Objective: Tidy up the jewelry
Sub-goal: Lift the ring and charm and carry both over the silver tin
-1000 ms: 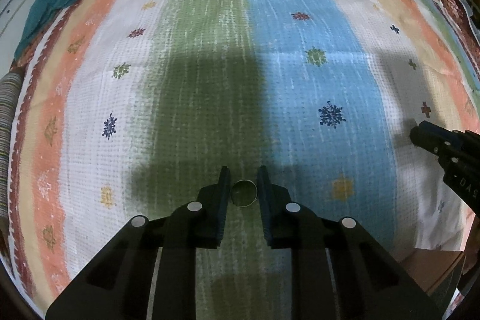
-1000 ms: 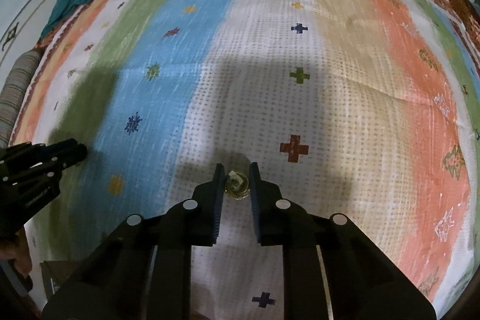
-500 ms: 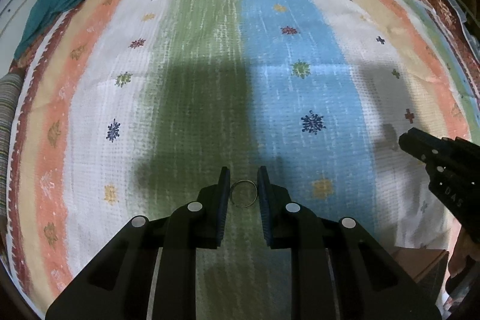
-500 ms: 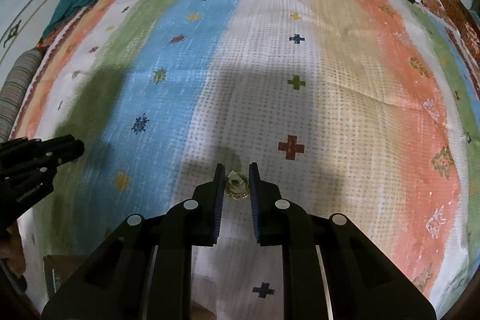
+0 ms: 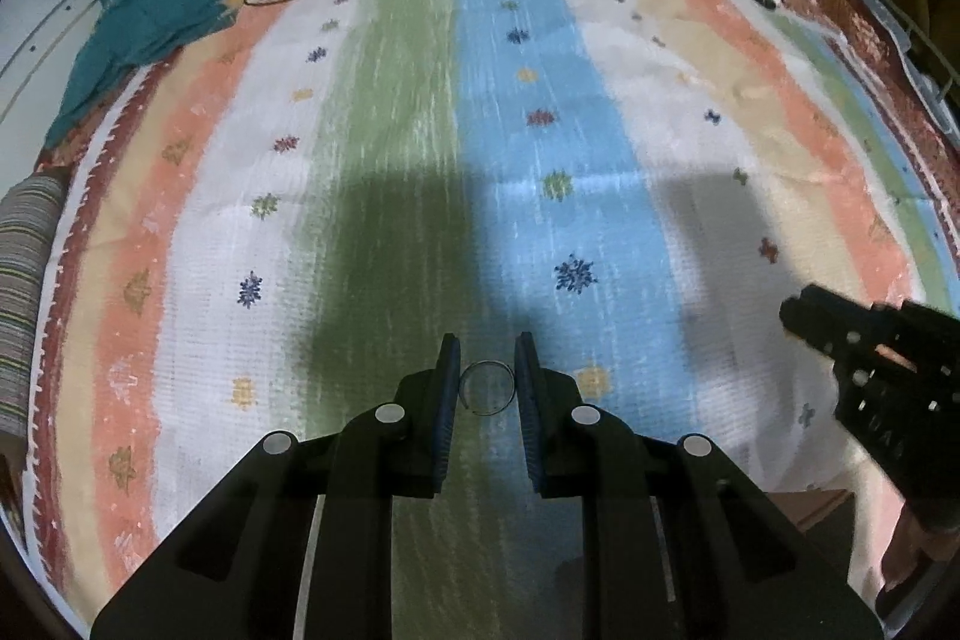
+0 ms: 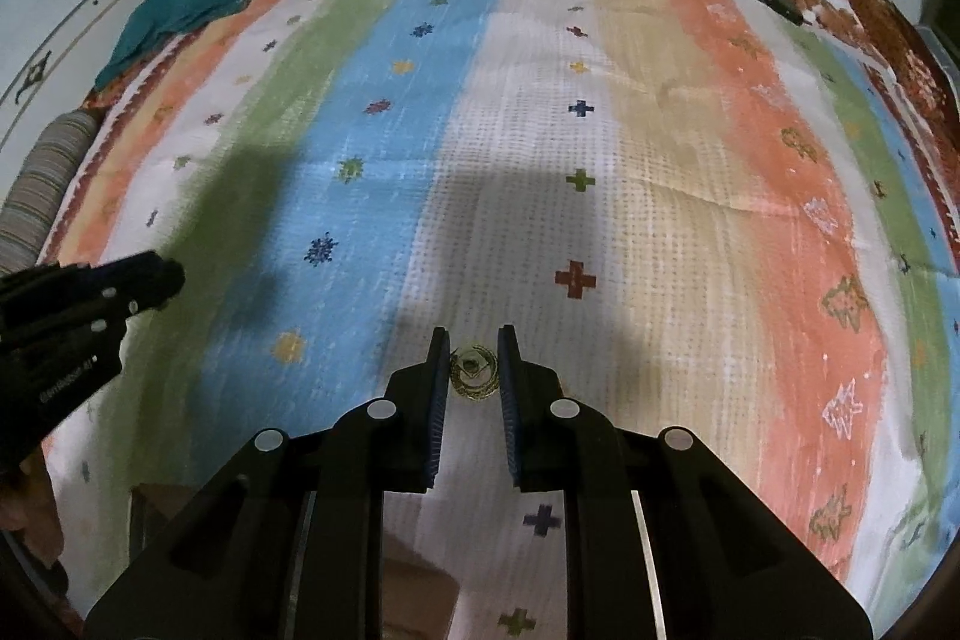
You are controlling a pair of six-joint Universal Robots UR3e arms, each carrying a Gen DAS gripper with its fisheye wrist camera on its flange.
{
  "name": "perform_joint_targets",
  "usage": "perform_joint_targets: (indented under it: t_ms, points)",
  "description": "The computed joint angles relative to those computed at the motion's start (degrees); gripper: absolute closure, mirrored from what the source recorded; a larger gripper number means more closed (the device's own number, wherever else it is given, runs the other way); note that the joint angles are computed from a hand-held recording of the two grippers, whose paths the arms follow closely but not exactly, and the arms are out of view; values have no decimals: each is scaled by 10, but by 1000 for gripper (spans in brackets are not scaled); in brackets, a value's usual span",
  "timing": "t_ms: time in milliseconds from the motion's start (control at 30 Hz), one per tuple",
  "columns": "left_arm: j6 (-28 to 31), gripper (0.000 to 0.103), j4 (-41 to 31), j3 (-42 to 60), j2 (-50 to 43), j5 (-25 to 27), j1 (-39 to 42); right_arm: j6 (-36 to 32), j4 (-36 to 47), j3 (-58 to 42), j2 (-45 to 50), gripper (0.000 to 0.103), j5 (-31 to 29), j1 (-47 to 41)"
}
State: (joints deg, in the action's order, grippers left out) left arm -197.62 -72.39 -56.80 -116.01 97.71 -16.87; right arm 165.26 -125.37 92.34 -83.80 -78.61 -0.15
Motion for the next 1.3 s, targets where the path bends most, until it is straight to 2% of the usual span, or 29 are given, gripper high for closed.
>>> perform_joint_targets:
  t_ms: [467,933,1300]
  points:
    - [-22,85,16,0,36,6,-24,-9,27,23,-94,86,12,-3]
    - [-30,85,3,10,57,8,-62,-40,70,76,-203,86,35,-43]
    - [-48,85,7,-10,101,10,-92,-68,111,99,-280,86,74,-66]
